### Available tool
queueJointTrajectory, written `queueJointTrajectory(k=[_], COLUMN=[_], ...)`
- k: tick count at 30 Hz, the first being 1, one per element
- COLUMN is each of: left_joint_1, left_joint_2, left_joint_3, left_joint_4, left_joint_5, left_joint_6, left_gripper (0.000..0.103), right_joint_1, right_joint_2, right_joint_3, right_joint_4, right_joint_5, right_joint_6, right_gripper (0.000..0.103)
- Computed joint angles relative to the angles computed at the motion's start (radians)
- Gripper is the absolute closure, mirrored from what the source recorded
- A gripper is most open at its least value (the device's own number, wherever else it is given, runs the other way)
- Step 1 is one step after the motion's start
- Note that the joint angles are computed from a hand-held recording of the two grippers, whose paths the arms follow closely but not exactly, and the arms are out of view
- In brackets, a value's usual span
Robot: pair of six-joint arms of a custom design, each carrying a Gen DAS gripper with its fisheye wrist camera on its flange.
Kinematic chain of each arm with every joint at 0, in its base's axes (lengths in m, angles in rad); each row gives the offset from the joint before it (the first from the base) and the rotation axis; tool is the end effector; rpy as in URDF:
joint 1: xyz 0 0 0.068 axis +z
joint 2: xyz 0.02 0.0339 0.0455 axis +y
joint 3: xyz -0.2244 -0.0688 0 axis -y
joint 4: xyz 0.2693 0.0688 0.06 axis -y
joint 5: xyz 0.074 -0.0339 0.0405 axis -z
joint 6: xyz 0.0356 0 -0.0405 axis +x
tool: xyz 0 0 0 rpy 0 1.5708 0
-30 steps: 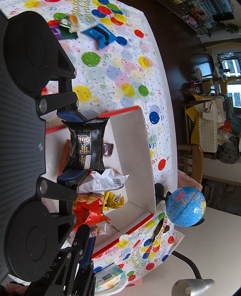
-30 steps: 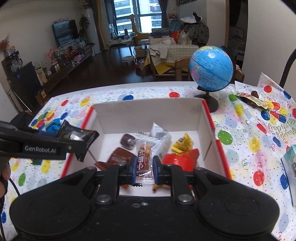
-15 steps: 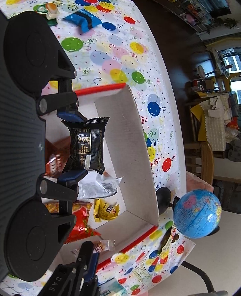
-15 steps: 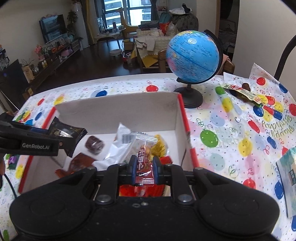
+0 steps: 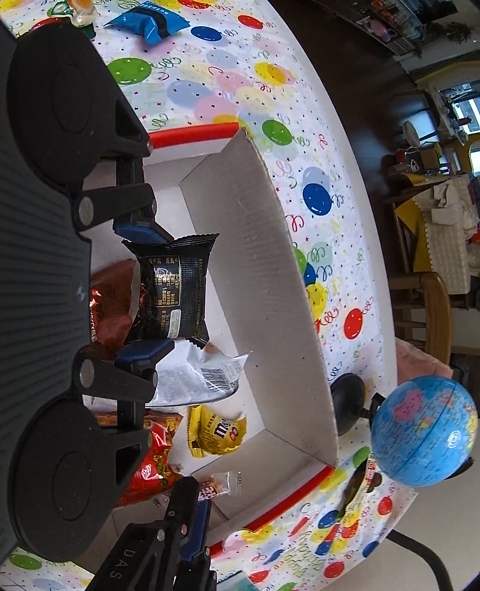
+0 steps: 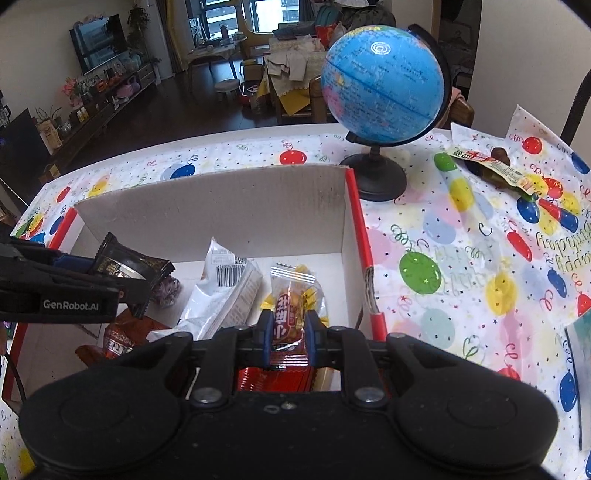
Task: Organize snacks
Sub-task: 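Carry the black snack and clear packet into the red box and release both, then move both tools back over the table toward the green and blue packets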
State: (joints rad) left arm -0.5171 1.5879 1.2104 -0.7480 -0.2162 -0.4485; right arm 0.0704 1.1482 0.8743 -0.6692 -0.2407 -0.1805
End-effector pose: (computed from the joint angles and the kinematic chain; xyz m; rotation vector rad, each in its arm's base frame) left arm 0.3021 -0.1630 0.1962 0.0258 2.6499 -0.0238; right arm 0.2660 0.0273 0.2152 -0.4087 2.4595 0.2563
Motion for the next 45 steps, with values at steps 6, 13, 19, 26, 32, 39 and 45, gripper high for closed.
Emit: queueJointTrajectory(k=[6, 13, 19, 26, 32, 39, 45], left_joint_1=[-0.004, -0.020, -0.037, -0.064, -0.085, -0.098, -0.107], left_joint_2=[-0.012, -0.046, -0.097, -0.187, -0.285, -0.407, -0.527], left_joint_3=[-0.010, -0.024, -0.042, -0.080, -0.124, -0.169, -0.212], left_joint_4=[0.008, -0.003, -0.024, -0.051, -0.082, -0.129, -0.174], left_joint_5=[-0.003, -0.009, -0.005, -0.018, -0.042, -0.062, -0.088], left_joint_6=[0.002, -0.019, -0.036, -0.056, -0.085, -0.108, -0.113], left_gripper=[0.049, 0.041, 0.040, 0.038, 0.027, 0.027, 0.027], right_joint_1=[-0.006, -0.025, -0.038, -0.049, -0.041, -0.006, 0.056], right_joint_2=[-0.007, -0.033, -0.094, -0.178, -0.279, -0.370, -0.449], right_joint_3=[-0.003, -0.007, -0.023, -0.036, -0.057, -0.055, -0.062], right_joint_4=[-0.012, -0.043, -0.078, -0.120, -0.155, -0.198, -0.211], right_joint_5=[-0.009, -0.035, -0.057, -0.080, -0.088, -0.089, -0.069], right_joint_6=[0.003, 0.007, 0.001, -0.008, 0.001, 0.033, 0.095], right_gripper=[0.081, 0.072, 0.063, 0.051, 0.036, 0.023, 0.011])
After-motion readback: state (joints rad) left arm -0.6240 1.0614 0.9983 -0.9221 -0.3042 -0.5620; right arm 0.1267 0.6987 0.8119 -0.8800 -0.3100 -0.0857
